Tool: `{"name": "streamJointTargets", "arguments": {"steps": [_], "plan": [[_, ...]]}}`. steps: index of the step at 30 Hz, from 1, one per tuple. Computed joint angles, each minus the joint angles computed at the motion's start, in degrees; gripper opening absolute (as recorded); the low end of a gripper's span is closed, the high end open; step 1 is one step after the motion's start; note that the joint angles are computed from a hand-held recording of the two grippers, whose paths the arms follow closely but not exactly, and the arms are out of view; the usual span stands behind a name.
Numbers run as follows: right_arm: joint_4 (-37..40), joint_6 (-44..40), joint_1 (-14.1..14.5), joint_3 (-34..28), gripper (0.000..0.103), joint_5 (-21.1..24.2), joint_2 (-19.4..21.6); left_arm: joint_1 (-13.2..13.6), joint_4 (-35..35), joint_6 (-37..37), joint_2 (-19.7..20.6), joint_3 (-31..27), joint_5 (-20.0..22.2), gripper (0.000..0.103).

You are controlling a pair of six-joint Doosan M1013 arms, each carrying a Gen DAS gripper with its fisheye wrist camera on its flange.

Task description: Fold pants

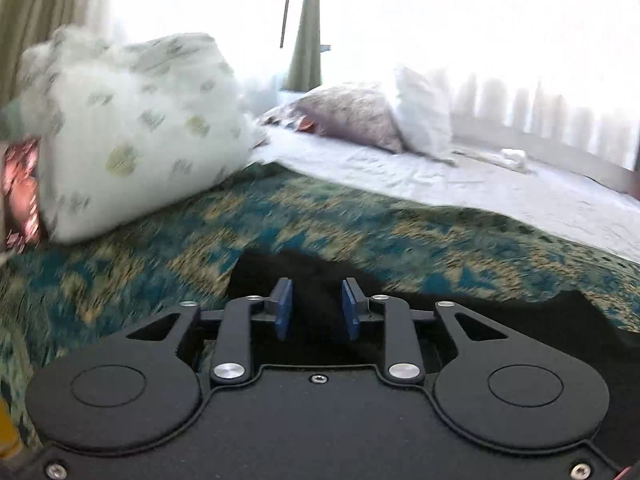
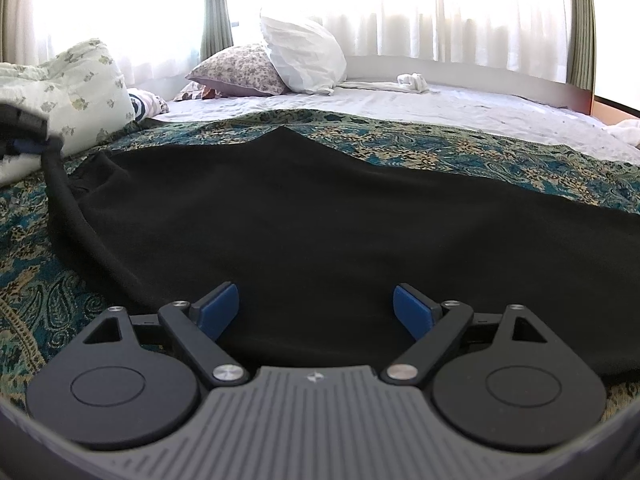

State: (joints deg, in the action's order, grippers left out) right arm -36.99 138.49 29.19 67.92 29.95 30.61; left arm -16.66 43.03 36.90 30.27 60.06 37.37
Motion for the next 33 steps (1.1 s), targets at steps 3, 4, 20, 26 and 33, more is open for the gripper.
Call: {"name": "streamJointTargets", "arguments": {"steps": [3,4,20,26,33], "plan": [[-0.4,0.2,0.1,0.1,0.092,-0.2,0.0,0.1,-7.7,7.0,1.2,-3.3,1.3,0.020],[-0.4,0.4,0.0,0.2,0.093,-0.5,0.0,-0.1,-5.4,5.0,0.8,-2.6,-0.3,0.021],[0.2,-0.8,0.0,0.6,0.097,-1.5,0.1,1.4,-26.4,19.9,12.1,-19.2,16.6,0.011],[4.3,-3.5,-0.8,1.1,0.100,-3.4,-0.5,1.9,-24.4,16.9,16.6,-26.7,21.0,0.005],[-4.3,11.2,-4.1,5.1,0.103,-4.5,-4.3,2.7,-25.2,14.9,16.4,-25.0,16.9,0.004]]}}
